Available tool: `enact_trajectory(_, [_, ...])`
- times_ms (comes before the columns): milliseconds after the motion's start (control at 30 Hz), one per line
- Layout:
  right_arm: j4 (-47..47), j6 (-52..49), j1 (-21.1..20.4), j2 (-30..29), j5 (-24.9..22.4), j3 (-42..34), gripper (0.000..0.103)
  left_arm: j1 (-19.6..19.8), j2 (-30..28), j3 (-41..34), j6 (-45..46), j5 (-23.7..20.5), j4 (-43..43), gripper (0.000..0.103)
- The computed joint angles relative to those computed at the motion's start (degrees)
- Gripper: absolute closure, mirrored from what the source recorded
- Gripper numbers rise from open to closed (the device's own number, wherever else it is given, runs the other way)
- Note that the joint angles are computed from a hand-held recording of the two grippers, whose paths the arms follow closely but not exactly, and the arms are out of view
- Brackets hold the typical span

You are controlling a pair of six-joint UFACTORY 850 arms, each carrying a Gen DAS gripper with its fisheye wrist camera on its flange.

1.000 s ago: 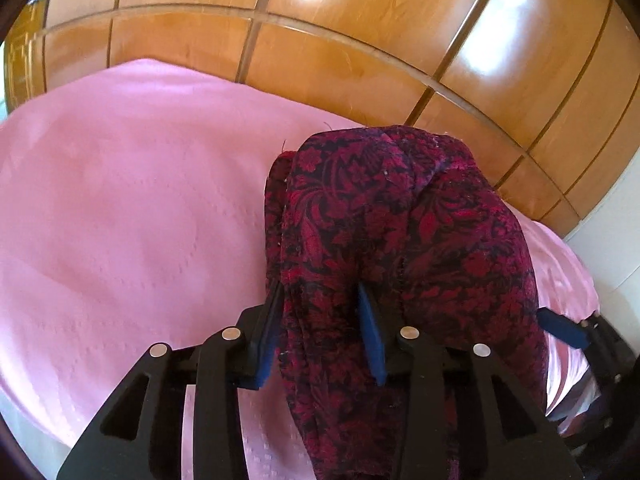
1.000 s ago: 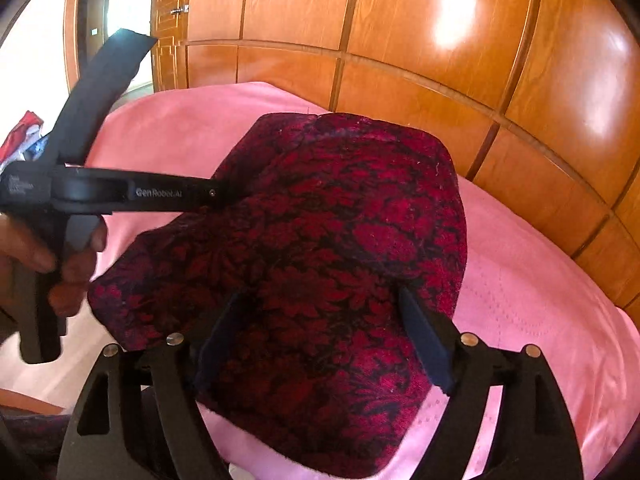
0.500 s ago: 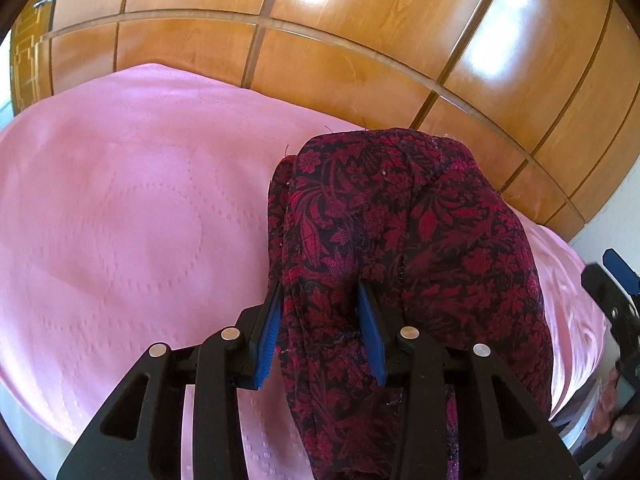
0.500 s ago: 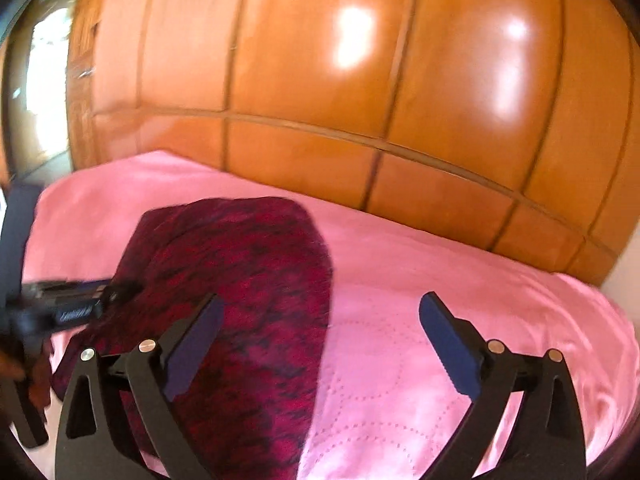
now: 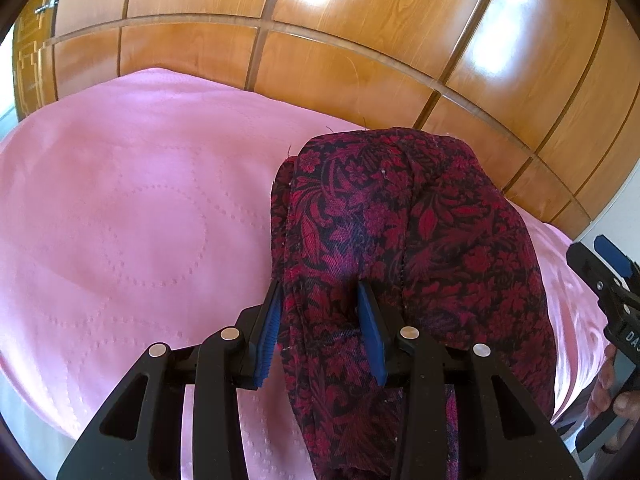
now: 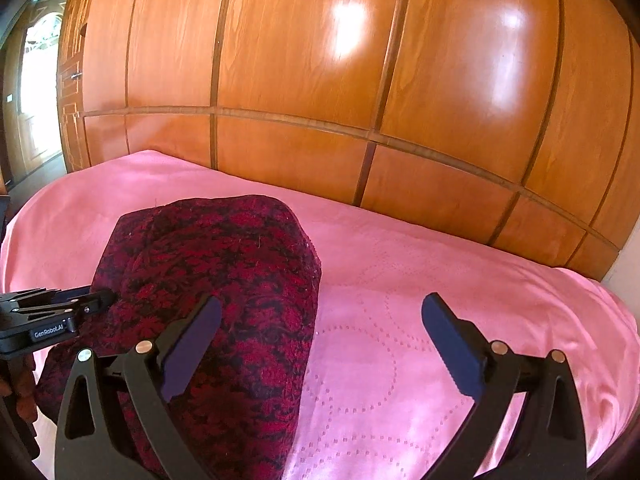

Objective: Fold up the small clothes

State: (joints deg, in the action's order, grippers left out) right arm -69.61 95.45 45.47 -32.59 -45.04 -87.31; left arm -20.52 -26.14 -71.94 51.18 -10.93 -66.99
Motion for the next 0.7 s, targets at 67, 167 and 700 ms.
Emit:
enact_trajectory(67, [-0.2, -0.5, -0.1, -0.4, 0.1, -0.5, 0.003, -0.1, 0.1, 0.3, 0.3, 0.4, -0.4, 0.066])
enact_trajectory(167, [0.0, -1.5, -0.6, -1.0, 1.4, -1.3, 0.003, -0.5, 0.4, 0.6, -3.2, 2.6, 2.8, 0.05])
enact_trajectory(700, [55.2, -52.4, -13.3, -18.0, 15.6, -23.9, 0.005, 1.2, -2.9, -0.6, 13.4, 0.2, -13.0, 0.04])
